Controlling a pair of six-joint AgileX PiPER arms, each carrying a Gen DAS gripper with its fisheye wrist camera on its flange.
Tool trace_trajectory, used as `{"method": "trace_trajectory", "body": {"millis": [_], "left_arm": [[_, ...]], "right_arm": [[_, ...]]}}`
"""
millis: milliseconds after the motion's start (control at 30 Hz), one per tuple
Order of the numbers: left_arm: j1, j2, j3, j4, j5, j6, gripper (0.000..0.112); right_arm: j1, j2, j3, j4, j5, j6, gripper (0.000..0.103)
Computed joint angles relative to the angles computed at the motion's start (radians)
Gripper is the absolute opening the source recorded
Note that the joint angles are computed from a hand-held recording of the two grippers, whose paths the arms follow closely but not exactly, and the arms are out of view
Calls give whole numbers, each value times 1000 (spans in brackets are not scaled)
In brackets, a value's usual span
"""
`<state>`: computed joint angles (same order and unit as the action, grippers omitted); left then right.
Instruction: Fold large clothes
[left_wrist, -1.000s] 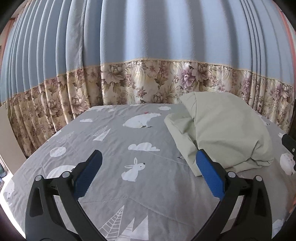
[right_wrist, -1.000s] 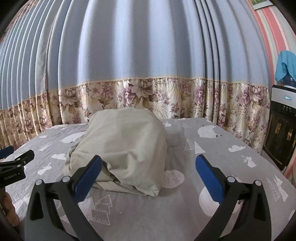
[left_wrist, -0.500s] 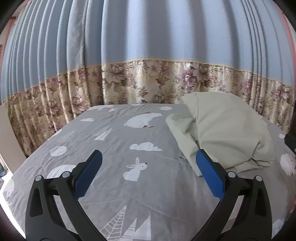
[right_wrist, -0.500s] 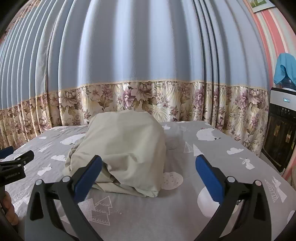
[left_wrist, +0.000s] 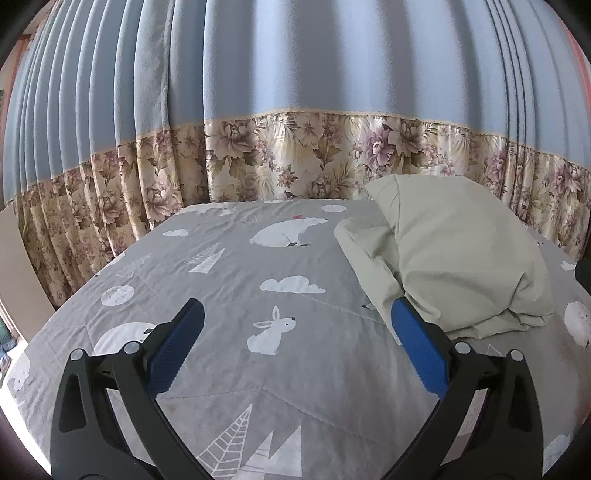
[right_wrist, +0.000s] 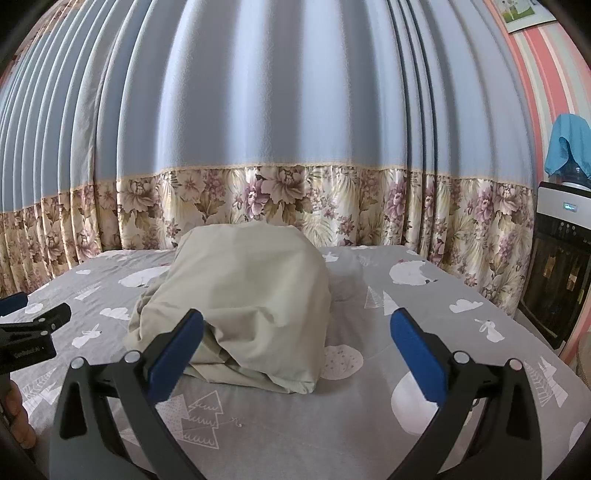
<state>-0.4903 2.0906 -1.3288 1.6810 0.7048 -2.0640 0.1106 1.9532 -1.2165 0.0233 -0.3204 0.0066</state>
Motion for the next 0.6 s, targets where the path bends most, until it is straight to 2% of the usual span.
{"method": "trace_trajectory", "body": {"millis": [600], "left_arm": [[-3, -3, 13, 19, 5, -13, 100]], "right_arm": [[-13, 7, -10, -42, -1, 31, 101]]}}
